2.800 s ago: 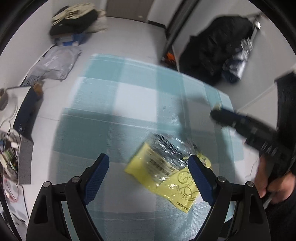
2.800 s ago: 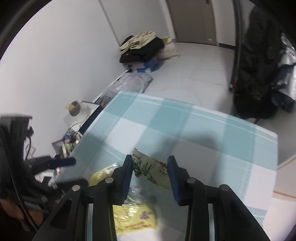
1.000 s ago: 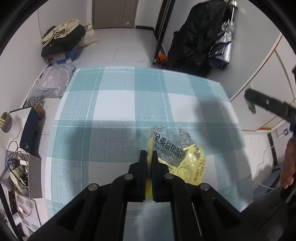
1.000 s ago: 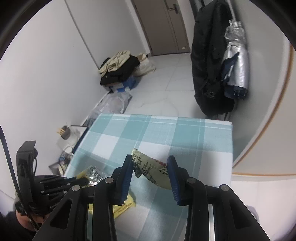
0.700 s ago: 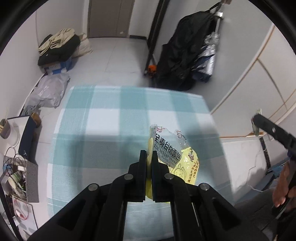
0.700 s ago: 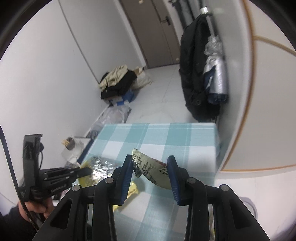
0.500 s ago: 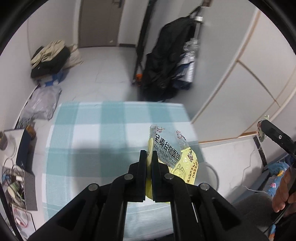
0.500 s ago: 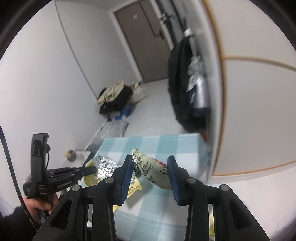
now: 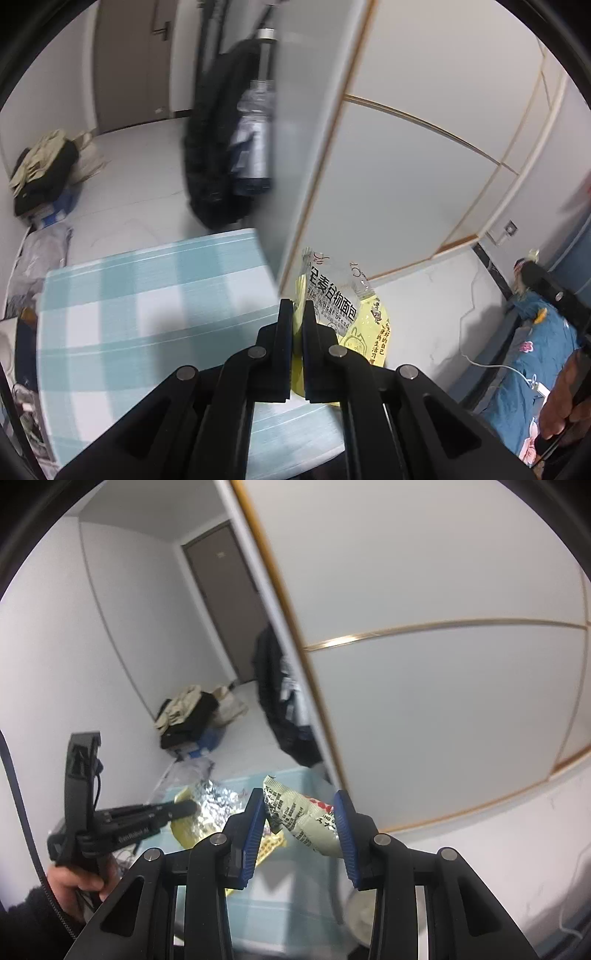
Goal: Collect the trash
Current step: 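Carry the yellow bag with both tools over the white bin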
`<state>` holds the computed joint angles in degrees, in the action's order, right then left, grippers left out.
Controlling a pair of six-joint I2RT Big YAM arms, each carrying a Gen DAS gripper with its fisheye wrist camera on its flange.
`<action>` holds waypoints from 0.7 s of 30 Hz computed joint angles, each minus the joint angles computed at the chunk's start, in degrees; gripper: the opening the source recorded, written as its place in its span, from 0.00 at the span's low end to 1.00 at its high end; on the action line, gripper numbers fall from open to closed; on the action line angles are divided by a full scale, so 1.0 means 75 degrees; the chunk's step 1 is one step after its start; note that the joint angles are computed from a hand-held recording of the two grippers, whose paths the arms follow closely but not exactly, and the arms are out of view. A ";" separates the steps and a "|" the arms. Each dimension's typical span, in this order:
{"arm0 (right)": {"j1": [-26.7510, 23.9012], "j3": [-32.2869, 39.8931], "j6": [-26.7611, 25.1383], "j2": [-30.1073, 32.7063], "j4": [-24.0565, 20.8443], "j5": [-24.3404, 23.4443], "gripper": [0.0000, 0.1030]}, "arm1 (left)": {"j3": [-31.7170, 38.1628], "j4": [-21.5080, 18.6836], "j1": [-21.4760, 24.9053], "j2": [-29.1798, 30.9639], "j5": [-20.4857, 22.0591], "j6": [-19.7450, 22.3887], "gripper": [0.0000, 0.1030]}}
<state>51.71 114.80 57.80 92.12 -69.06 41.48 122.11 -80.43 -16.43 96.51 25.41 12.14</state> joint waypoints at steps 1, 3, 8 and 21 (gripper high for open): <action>-0.0027 -0.0312 0.0199 -0.0179 0.0010 -0.0004 0.35 | -0.0009 0.0034 -0.0129 0.0027 -0.0053 0.0010 0.01; -0.0120 -0.1007 0.0669 -0.0552 0.0060 -0.0086 0.35 | 0.0027 -0.0029 -0.0329 0.0124 -0.0025 0.0006 0.01; -0.0455 -0.2460 0.1476 -0.1163 0.0433 -0.0607 0.35 | 0.0049 -0.0207 -0.0796 0.0427 -0.0163 0.0082 0.01; -0.1467 -0.5314 0.2358 -0.1616 0.2763 -0.2868 0.35 | -0.0321 -0.0455 -0.1664 0.1142 -0.1138 0.0164 0.01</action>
<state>40.70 74.95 75.49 79.99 -48.34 19.97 119.70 -83.84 -28.91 105.08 16.88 13.37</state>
